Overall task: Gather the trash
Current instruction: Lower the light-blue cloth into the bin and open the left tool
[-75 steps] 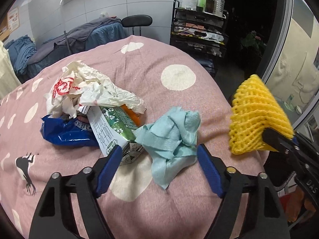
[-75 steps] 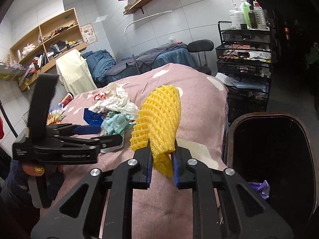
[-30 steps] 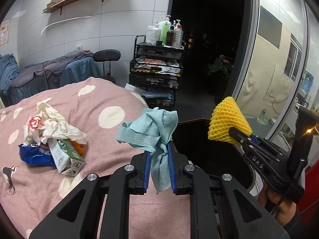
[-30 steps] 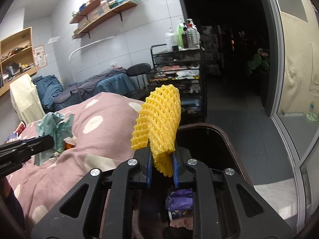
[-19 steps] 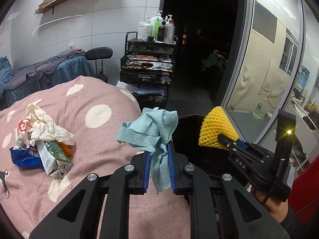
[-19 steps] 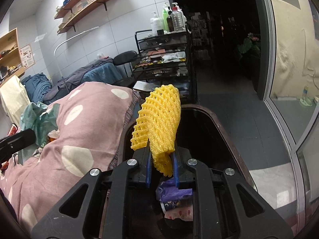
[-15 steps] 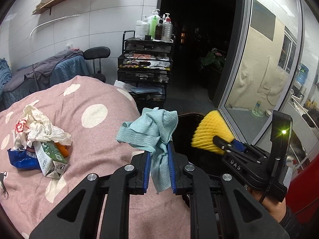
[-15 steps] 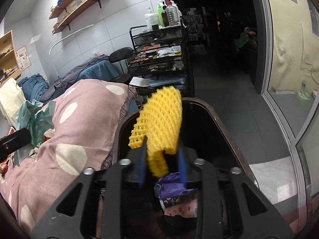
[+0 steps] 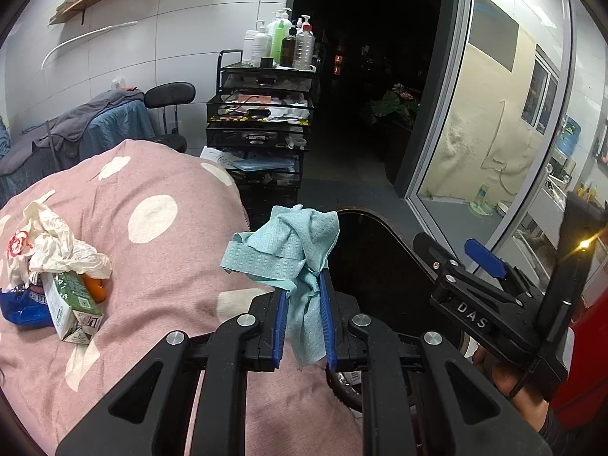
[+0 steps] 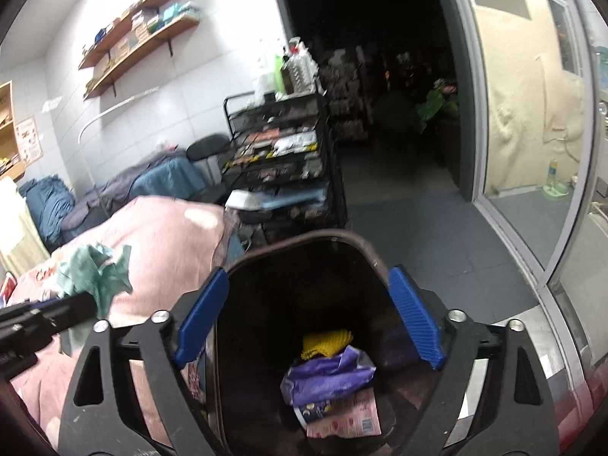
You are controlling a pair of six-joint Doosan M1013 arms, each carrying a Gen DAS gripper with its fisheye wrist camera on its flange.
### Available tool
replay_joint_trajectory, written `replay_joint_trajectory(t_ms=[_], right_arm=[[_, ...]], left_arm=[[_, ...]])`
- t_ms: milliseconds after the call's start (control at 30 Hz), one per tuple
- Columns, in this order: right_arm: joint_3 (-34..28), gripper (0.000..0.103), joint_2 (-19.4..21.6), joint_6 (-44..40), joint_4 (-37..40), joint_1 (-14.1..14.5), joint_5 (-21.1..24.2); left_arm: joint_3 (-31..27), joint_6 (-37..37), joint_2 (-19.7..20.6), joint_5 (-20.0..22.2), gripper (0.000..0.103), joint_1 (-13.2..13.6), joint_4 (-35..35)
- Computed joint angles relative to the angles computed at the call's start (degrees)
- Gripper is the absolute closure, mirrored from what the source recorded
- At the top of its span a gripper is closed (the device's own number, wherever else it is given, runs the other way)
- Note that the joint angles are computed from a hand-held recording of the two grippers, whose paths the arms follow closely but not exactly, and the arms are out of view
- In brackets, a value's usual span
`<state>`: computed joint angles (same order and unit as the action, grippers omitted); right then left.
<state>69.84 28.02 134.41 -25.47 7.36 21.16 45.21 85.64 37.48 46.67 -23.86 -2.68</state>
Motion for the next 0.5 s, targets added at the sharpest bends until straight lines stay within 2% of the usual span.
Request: replay_joint_trajectory(t_ms=[100, 233, 300, 400, 500], right_arm=[[1.04, 0.015, -0.78, 7.77, -7.31, 0.30, -1.38], [2.67, 0.014, -1.83, 21.45, -20.69, 0.74, -2.22], [3.70, 0.012, -2.43, 30.93, -29.27, 0.94, -2.26], [4.57, 0.010, -3.03, 37.15, -35.11, 1.04, -2.09], [4.65, 0.010, -3.18, 39.22, -36.88, 1.04, -1.54]], left_arm=[[-1.12, 1.03, 0.65, 0.79, 0.087, -0.21, -0.81], [-3.55, 2.04, 2.08, 2.84, 0.087, -0.35, -1.96], [-4.73, 2.49, 2.80, 3.86, 0.087, -0.49, -2.26], [-6.09, 3.42, 3.64, 5.36, 0.087, -0.64, -3.00], [-7.76, 4.26, 4.69, 6.94, 0.087, -0.94, -3.04]])
